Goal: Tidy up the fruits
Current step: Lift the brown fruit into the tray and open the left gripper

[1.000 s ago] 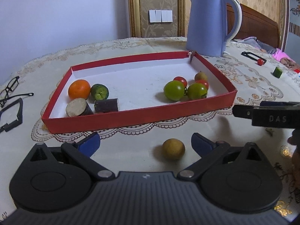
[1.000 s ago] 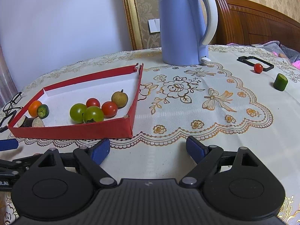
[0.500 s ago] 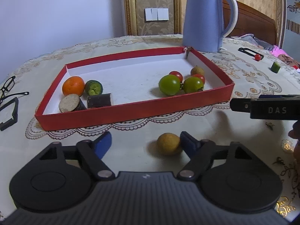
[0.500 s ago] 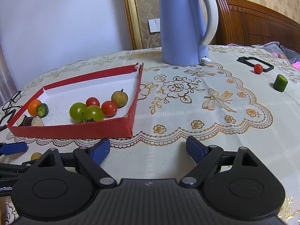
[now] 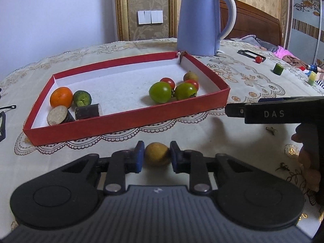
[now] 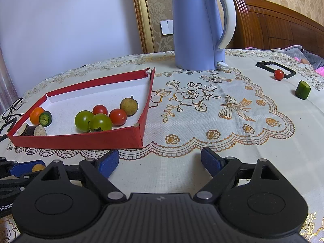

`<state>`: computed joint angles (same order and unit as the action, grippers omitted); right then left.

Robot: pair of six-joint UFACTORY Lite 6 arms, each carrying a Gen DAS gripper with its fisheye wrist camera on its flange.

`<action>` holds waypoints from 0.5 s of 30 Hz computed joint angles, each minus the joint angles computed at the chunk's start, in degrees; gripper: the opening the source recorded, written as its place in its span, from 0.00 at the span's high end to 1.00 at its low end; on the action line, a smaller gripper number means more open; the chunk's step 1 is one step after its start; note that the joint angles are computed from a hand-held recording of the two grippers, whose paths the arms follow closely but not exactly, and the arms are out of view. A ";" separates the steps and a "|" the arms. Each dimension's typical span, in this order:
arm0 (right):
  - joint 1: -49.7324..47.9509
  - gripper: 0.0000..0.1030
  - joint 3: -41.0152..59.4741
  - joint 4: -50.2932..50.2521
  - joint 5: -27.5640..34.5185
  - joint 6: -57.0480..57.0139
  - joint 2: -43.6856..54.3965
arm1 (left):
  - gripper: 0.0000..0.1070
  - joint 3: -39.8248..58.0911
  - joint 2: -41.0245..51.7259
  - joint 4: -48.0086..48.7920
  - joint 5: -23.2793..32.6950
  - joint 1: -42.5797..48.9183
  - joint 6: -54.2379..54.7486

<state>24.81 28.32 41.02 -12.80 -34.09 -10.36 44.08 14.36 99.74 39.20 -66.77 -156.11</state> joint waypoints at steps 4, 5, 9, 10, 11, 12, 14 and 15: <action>0.02 0.14 -0.02 -0.04 -0.02 0.07 -0.02 | 0.78 -1.12 -1.43 0.97 -0.01 0.12 -0.64; 0.02 0.14 -0.02 -0.04 -0.02 0.07 -0.02 | 0.78 -1.29 -2.07 0.49 0.52 -0.01 0.15; -0.01 0.14 -0.02 -0.07 -0.06 0.03 0.04 | 0.78 -1.41 -4.91 -0.81 2.24 0.85 4.00; -0.04 0.14 -0.03 -0.11 -0.03 0.05 -0.01 | 0.78 -0.86 -5.16 -1.22 2.33 1.62 5.49; -0.05 0.14 -0.04 -0.31 -0.02 0.29 -0.02 | 0.78 -0.32 -5.27 -1.21 2.18 2.71 6.58; -0.04 0.14 -0.03 -0.34 -0.04 0.32 0.01 | 0.78 0.26 -5.22 -0.86 1.70 4.15 7.25; -0.06 0.14 -0.04 -0.35 -0.05 0.29 0.03 | 0.78 1.38 -4.77 1.42 -0.73 7.98 6.49; -0.06 0.14 -0.04 -0.35 -0.05 0.29 0.03 | 0.78 2.22 -3.97 2.13 -1.27 9.43 5.95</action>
<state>24.74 28.28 40.67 -12.84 -33.80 -10.33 46.30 10.38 101.87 37.93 -57.34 -150.16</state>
